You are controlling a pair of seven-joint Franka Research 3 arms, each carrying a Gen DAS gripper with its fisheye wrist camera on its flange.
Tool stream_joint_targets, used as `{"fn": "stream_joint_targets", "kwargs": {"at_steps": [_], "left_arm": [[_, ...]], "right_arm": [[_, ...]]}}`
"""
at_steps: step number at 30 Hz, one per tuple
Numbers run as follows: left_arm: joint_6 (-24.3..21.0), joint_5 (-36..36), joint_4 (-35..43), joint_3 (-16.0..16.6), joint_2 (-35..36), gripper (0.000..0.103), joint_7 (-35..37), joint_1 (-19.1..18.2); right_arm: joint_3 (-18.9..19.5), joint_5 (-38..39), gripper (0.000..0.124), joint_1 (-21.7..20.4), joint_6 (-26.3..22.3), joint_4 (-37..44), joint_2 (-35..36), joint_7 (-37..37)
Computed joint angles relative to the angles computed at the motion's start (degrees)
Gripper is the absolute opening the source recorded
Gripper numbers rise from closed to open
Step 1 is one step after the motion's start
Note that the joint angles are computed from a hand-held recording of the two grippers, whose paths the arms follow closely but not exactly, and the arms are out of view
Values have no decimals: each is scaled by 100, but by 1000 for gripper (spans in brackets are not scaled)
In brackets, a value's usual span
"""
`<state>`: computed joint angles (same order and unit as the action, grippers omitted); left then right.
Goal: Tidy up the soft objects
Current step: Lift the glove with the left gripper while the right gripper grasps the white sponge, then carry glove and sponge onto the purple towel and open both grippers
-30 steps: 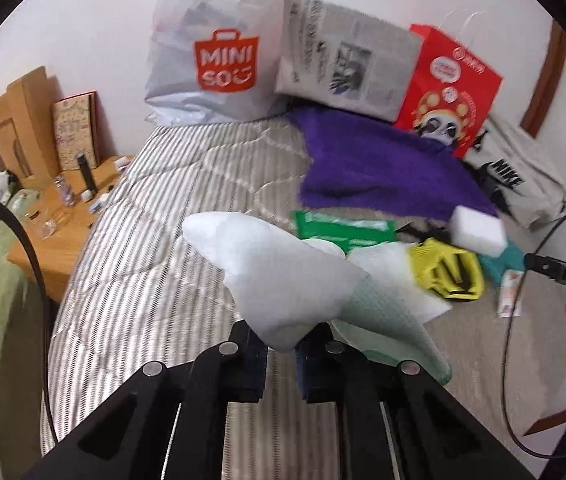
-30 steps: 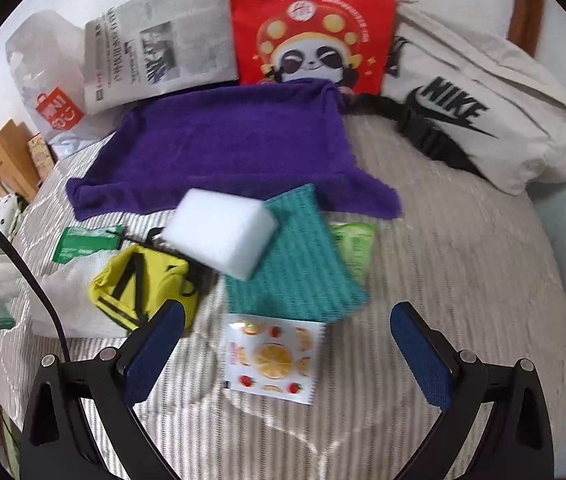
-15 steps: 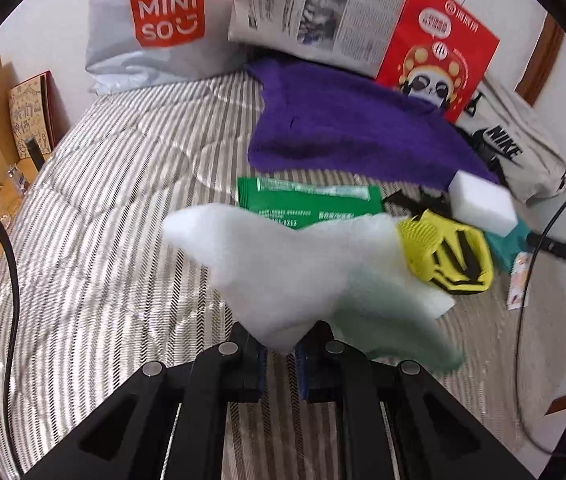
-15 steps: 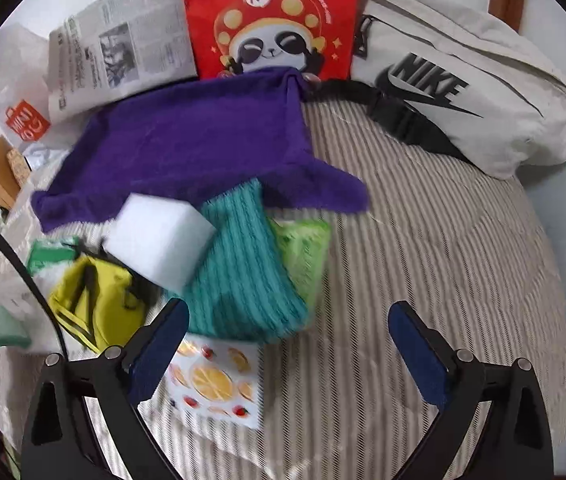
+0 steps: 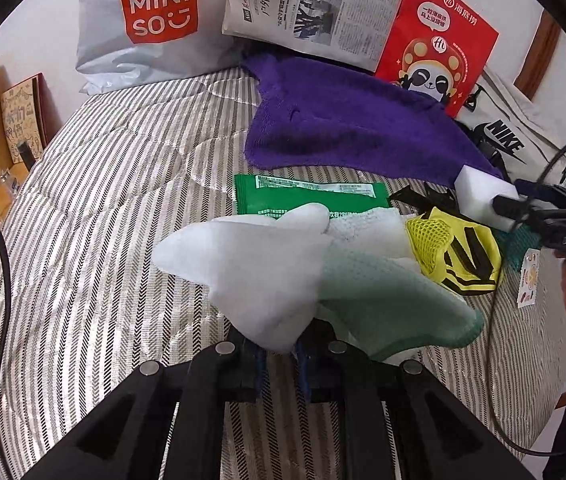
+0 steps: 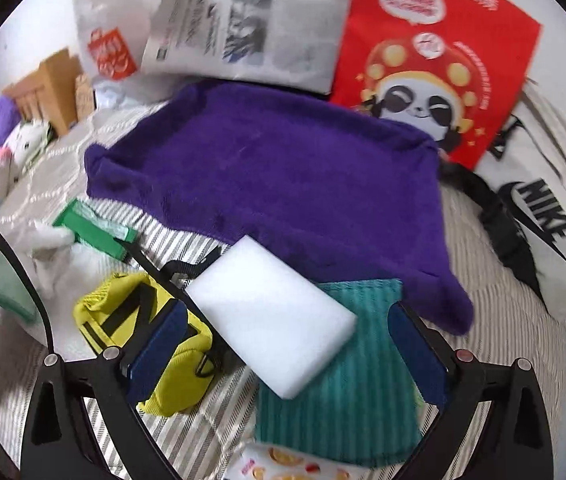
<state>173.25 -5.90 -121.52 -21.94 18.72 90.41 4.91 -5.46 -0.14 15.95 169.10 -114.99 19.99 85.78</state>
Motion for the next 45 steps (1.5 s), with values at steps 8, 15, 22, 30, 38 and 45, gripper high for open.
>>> {"fn": "stream_joint_targets", "kwargs": {"at_steps": [8, 15, 22, 30, 38, 45], "left_arm": [[13, -129, -14, -137, 9, 14, 130, 124], [66, -214, -98, -122, -58, 14, 79, 128], [133, -485, -245, -437, -249, 14, 366, 421], [186, -941, -353, -401, -667, 14, 775, 373], [-97, -1413, -54, -84, -787, 14, 1313, -12], [-341, -1432, 493, 127, -548, 14, 1417, -290]], "right_arm": [[-1, -146, 81, 78, 127, -36, 92, -93], [171, 344, 80, -33, 441, -521, -294, -374], [266, 644, 80, -159, 479, -828, -581, -280], [423, 1004, 80, -343, 487, -1034, -806, -346], [389, 1010, 81, -376, 409, -952, -931, -170], [370, 1005, 81, -464, 293, -628, -856, 12]]}}
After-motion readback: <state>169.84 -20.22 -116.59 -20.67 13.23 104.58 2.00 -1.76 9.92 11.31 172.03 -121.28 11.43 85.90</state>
